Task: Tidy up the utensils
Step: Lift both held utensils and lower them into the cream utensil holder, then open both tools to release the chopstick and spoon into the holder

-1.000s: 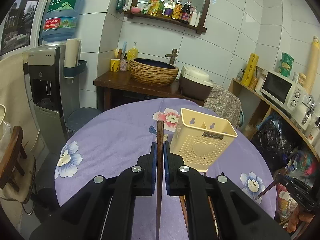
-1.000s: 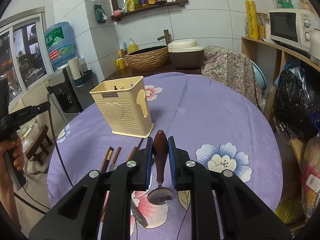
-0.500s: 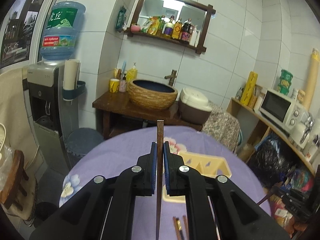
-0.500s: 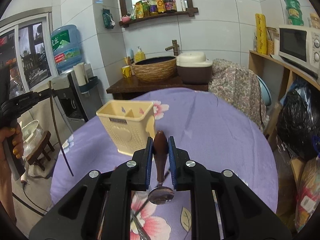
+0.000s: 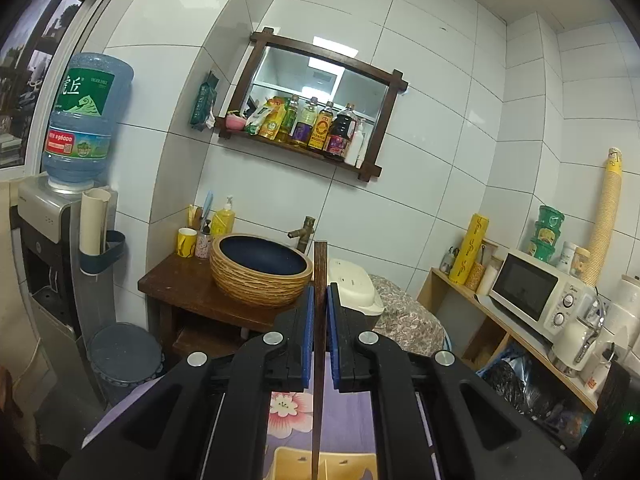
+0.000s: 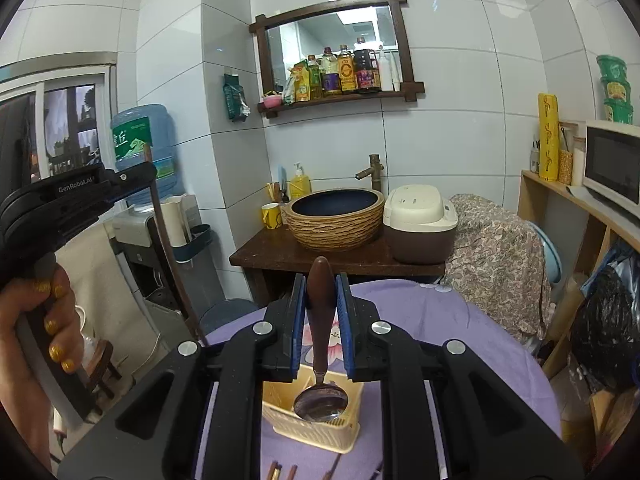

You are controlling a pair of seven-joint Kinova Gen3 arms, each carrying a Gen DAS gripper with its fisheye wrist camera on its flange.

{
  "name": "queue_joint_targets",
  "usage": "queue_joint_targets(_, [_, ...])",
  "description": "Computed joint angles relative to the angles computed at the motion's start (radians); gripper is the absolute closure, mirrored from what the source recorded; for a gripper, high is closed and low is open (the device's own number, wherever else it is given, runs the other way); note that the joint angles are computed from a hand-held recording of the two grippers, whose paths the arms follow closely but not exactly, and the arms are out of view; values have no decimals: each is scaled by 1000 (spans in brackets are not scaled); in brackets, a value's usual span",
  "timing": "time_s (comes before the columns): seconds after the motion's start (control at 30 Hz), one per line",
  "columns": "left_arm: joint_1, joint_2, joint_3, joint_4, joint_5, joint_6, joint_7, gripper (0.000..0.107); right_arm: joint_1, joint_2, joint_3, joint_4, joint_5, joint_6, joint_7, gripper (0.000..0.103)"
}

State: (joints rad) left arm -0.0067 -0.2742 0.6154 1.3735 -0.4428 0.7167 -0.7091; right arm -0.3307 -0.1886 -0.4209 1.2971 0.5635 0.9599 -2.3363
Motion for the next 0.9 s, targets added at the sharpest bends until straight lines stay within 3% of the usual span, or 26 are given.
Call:
queue_joint_targets(0.1, [-33, 26, 51, 26, -50, -22, 47, 100, -1, 36, -15, 15, 49, -7, -36, 87])
queue_joint_targets(0.3, [3, 46, 49, 108, -133, -53, 114, 100, -53, 55, 24, 100, 80, -31, -90, 87])
queue_joint_targets(0.6, [137, 61, -45, 223, -116, -64, 116, 100, -74, 44, 70, 215, 28, -84, -94, 87])
queue_joint_targets(0.9, [240, 98, -118, 263, -105, -61, 106, 100, -75, 43, 89, 273, -28, -117, -62, 87])
